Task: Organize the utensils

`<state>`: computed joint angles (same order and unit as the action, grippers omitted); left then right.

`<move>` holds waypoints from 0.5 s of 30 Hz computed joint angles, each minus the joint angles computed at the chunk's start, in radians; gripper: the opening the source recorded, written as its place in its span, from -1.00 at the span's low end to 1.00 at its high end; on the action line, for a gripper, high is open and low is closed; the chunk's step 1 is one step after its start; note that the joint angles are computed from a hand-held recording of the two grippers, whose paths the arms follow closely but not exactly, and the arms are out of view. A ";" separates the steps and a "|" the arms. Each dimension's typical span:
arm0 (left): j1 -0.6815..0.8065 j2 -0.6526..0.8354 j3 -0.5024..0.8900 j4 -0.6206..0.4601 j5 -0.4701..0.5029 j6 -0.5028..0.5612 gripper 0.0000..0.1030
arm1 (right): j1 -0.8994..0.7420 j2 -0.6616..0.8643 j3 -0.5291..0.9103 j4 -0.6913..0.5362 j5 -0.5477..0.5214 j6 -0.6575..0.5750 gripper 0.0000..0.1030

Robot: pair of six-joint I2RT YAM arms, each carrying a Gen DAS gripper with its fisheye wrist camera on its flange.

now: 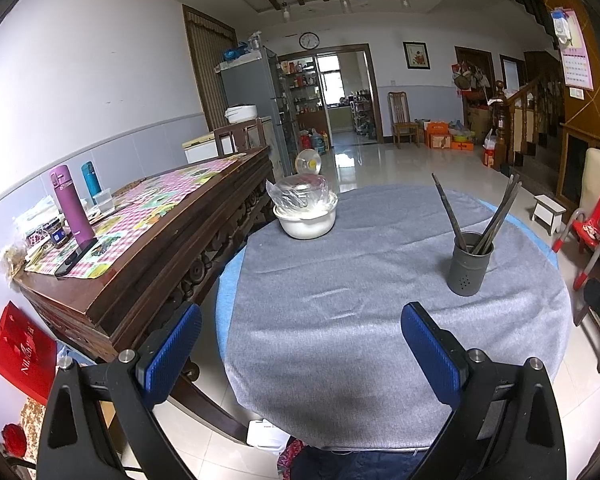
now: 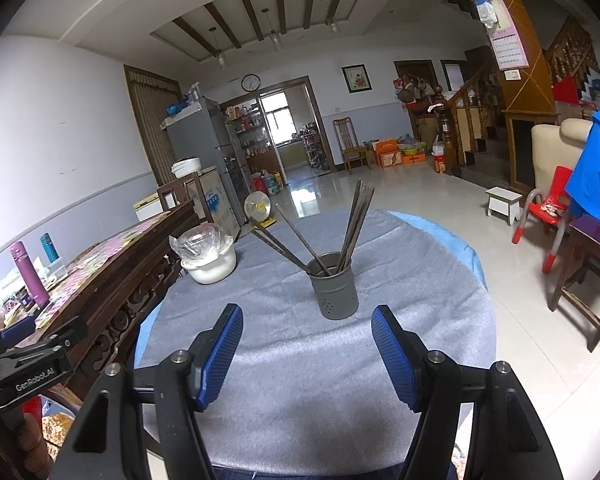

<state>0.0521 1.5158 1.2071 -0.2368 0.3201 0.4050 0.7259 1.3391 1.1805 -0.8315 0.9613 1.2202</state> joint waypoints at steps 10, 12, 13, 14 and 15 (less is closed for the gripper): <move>-0.005 0.008 0.010 -0.013 -0.009 -0.011 0.93 | -0.019 0.010 0.013 0.010 -0.015 -0.038 0.38; -0.005 0.022 0.027 -0.021 -0.012 -0.015 0.93 | -0.030 0.010 0.017 0.016 -0.018 -0.058 0.38; -0.004 0.029 0.034 -0.025 -0.012 -0.019 0.93 | -0.035 0.010 0.021 0.017 -0.019 -0.067 0.38; -0.007 0.033 0.041 -0.031 -0.018 -0.025 0.93 | -0.040 0.010 0.024 0.019 -0.019 -0.078 0.38; -0.010 0.037 0.046 -0.036 -0.023 -0.030 0.93 | -0.045 0.009 0.026 0.022 -0.021 -0.087 0.38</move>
